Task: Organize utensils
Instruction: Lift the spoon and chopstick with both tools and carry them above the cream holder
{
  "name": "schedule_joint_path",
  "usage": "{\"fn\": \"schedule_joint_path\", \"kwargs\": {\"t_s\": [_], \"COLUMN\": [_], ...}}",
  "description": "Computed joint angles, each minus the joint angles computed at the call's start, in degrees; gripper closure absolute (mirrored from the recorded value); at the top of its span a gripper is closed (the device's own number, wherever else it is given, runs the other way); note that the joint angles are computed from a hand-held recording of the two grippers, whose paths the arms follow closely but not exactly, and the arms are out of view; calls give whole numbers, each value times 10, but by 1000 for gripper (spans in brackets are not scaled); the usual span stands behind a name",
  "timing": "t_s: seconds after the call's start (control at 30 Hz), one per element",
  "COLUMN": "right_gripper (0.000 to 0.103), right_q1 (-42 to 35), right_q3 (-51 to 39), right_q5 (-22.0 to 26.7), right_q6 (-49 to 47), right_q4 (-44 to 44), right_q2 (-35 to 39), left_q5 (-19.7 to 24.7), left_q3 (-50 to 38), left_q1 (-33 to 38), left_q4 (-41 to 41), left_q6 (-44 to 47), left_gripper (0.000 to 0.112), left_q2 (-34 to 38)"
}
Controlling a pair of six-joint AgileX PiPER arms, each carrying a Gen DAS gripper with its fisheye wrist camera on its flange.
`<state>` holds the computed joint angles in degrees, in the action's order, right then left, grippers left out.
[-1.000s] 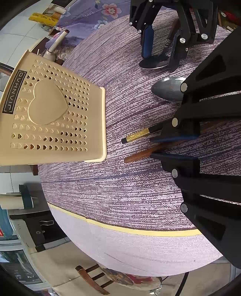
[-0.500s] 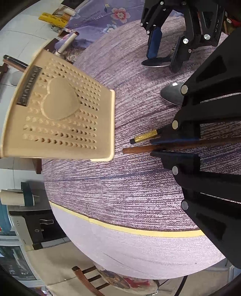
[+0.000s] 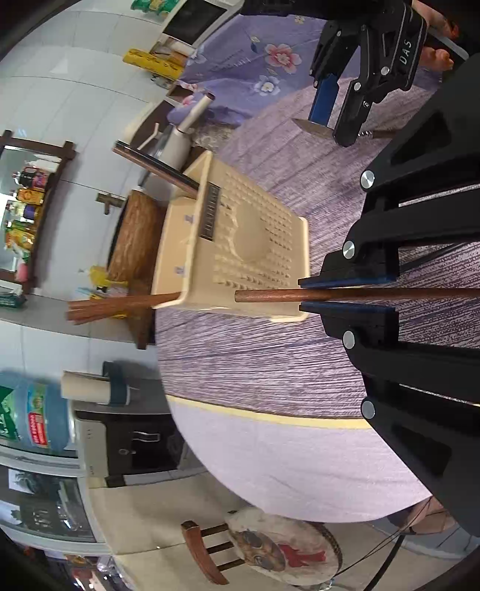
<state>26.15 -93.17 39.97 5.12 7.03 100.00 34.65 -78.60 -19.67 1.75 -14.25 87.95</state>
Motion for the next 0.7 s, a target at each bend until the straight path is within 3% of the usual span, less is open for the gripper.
{"fn": "schedule_joint_path", "kwargs": {"t_s": [0.17, 0.3, 0.33, 0.37, 0.63, 0.7], "right_gripper": [56, 57, 86, 95, 95, 89], "right_q1": [4, -8, -10, -15, -4, 0], "right_q3": [6, 10, 6, 2, 3, -1], "right_q5": [-17, -24, -21, -19, -34, -34], "right_q6": [16, -4, -6, -28, 19, 32], "right_q4": [-6, 37, 42, 71, 8, -16], "right_q2": [-25, -38, -38, -37, -25, -14], "left_q5": [-8, -18, -19, -20, -31, -30], "left_q3": [-6, -4, -4, -4, 6, 6], "left_q1": [3, 4, 4, 5, -4, -1], "left_q4": [-3, -2, -1, 1, 39, 29], "left_q6": [5, 5, 5, 4, -25, -19], "left_gripper": [104, 104, 104, 104, 104, 104], "left_q2": [-26, -48, -51, -52, -53, -54]}}
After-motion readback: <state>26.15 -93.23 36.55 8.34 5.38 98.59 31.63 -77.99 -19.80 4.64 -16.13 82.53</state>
